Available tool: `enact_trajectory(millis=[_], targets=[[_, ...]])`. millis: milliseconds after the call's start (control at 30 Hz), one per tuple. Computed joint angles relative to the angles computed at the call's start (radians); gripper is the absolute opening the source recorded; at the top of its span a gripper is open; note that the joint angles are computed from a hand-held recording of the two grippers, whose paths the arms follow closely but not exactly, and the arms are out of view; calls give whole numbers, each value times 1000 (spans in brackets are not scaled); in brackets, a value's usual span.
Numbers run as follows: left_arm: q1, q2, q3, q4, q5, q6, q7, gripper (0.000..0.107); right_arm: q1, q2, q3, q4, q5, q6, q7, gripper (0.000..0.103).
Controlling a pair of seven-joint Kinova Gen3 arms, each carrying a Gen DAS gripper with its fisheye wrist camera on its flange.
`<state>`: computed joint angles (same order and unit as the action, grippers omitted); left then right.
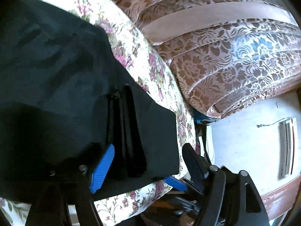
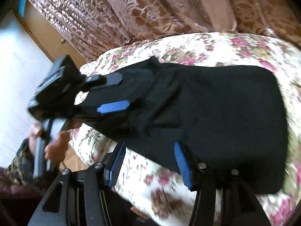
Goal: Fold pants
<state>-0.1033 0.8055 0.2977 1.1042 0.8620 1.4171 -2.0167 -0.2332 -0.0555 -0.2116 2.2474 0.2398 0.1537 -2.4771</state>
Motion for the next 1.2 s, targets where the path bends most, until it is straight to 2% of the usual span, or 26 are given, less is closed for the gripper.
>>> enact_trajectory(millis=[67, 167, 200, 233, 267, 300, 333, 400, 500, 600, 700, 800, 933, 967, 1000, 1067, 1100, 1200], targets=[[29, 9, -12, -27, -29, -4, 23, 76, 45, -73, -40, 46, 16, 8, -68, 54], [74, 36, -27, -90, -90, 19, 79, 74, 172, -200, -143, 111, 35, 54, -186, 54], [87, 47, -28, -108, -107, 30, 94, 69, 192, -246, -158, 130, 31, 94, -227, 54], [99, 54, -27, -125, -126, 39, 106, 54, 231, -291, -184, 151, 20, 117, -251, 54], [123, 61, -37, -154, -160, 53, 126, 45, 276, -325, -216, 162, -8, 155, -259, 54], [144, 65, -51, -175, -183, 66, 148, 29, 322, -355, -253, 175, -26, 194, -275, 54], [147, 66, -47, -178, -190, 62, 155, 24, 361, -374, -285, 185, -42, 226, -290, 56], [130, 52, -21, -155, -177, 36, 125, 19, 402, -381, -317, 209, -45, 242, -344, 56], [102, 24, 15, -134, -130, 32, 76, 18, 487, -350, -416, 226, -13, 227, -436, 56], [85, 1, 42, -145, -78, 56, 36, 17, 541, -316, -462, 244, 8, 152, -484, 58], [79, -13, 61, -179, -22, 86, 16, 17, 673, -281, -572, 245, 3, 75, -493, 64], [76, -35, 73, -189, 24, 108, -13, 15, 812, -272, -699, 243, 46, 25, -579, 64], [54, -65, 73, -172, 70, 126, -66, 14, 997, -276, -821, 258, 71, -79, -665, 64], [50, -71, 67, -161, 79, 120, -75, 14, 1043, -282, -857, 255, 62, -80, -664, 63], [47, -73, 60, -153, 86, 112, -75, 14, 1090, -294, -892, 251, 43, -67, -655, 57], [36, -84, 30, -111, 76, 75, -90, 13, 1141, -302, -914, 262, 0, -86, -649, 50], [40, -83, 11, -97, 56, 58, -87, 12, 1148, -307, -918, 267, -16, -89, -639, 44], [60, -60, -48, -62, -39, 1, -53, 12, 1217, -288, -1000, 248, -29, -56, -586, 35]])
